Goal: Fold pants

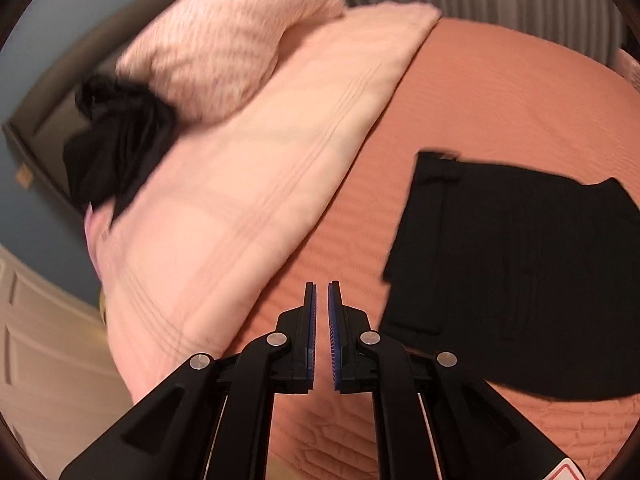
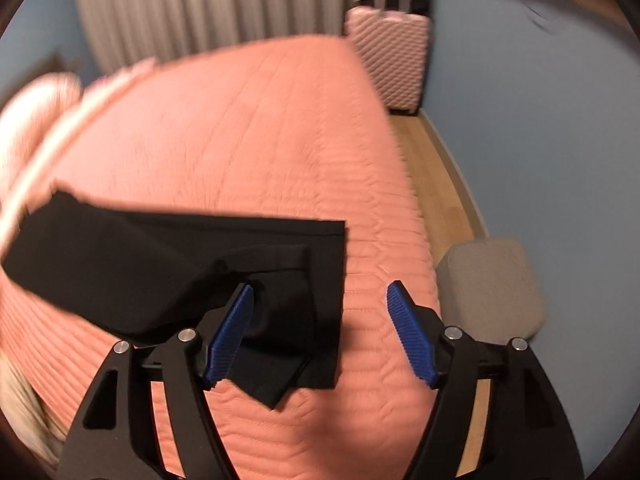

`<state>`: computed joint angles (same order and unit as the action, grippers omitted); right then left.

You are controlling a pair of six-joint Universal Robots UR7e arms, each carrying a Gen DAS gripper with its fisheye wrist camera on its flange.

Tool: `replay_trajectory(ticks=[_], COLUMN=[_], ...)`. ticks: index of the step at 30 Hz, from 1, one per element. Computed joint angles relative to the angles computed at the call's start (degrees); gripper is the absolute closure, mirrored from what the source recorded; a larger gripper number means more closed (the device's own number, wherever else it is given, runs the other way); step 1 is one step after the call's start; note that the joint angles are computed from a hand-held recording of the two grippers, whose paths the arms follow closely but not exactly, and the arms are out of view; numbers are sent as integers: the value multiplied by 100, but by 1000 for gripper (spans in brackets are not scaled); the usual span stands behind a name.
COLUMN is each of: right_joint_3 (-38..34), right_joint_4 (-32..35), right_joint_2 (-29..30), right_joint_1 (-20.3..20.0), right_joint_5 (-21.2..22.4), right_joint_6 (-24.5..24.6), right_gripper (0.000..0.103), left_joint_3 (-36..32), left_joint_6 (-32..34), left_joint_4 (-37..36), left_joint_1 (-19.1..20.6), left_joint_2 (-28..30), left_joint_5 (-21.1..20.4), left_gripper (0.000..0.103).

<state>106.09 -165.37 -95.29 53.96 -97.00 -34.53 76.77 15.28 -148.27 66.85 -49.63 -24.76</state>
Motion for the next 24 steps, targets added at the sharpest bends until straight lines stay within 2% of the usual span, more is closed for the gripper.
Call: replay_trajectory(ticks=[2,4,6,8,11,12,13,14,15,16,17,19,20,21,22,23,24], right_joint_3=[121,113,-58,-300,-563,-715,-900,-1089,-1218,-1244,-1167,-872,-686,-375,-177,7,17], right_joint_4=[178,365,707,919,923,1069,1337,1631,1708,1620,1320,814,570,159,-12,56,320], right_joint_2=[-319,-399,-300,-78,227,361,515,678,841,897,834,486,261,2,-137,-269,-301], right_joint_1=[-391,-519,-368,-100,144,172,190,256,354,478,678,901,997,1128,1152,953,717], right_joint_5=[925,1368,1244,739,287,250,247,117,-194,-373,-411,14,271,288,206,258,225], right_joint_6=[709,1125,1220,1120,901,930,951,847,758,607,256,-143,-403,-904,-1307,-1489,-1432], right_gripper=[27,24,20,12,11,14,47,72,83,85,86,86,86,86,86,85,72], left_joint_3=[155,260,358,459,606,637,694,739,770,764,766,801,824,841,872,931,940], left_joint_6=[505,727,739,652,206,76,-27,-126,-205,-276,-352,-306,-255,-202,-192,-269,-356], left_joint_4=[-555,-834,-961,-1000,-841,-807,-807,-861,-854,-786,-724,-654,-648,-625,-610,-526,-440], left_joint_1=[-256,-459,-672,-859,-1030,-1050,-1090,-1137,-1155,-1154,-1168,-1166,-1141,-1116,-1095,-1065,-1017], left_joint_2=[115,219,351,468,526,547,552,597,614,624,641,639,632,646,654,628,632], left_joint_5=[-115,-373,-658,-955,-1461,-1608,-1691,-1676,-1697,-1724,-1655,-1553,-1471,-1381,-1293,-1219,-1220], left_gripper=[93,86,76,72,68,63,62,62,62,62,62,60,55,52,52,53,53])
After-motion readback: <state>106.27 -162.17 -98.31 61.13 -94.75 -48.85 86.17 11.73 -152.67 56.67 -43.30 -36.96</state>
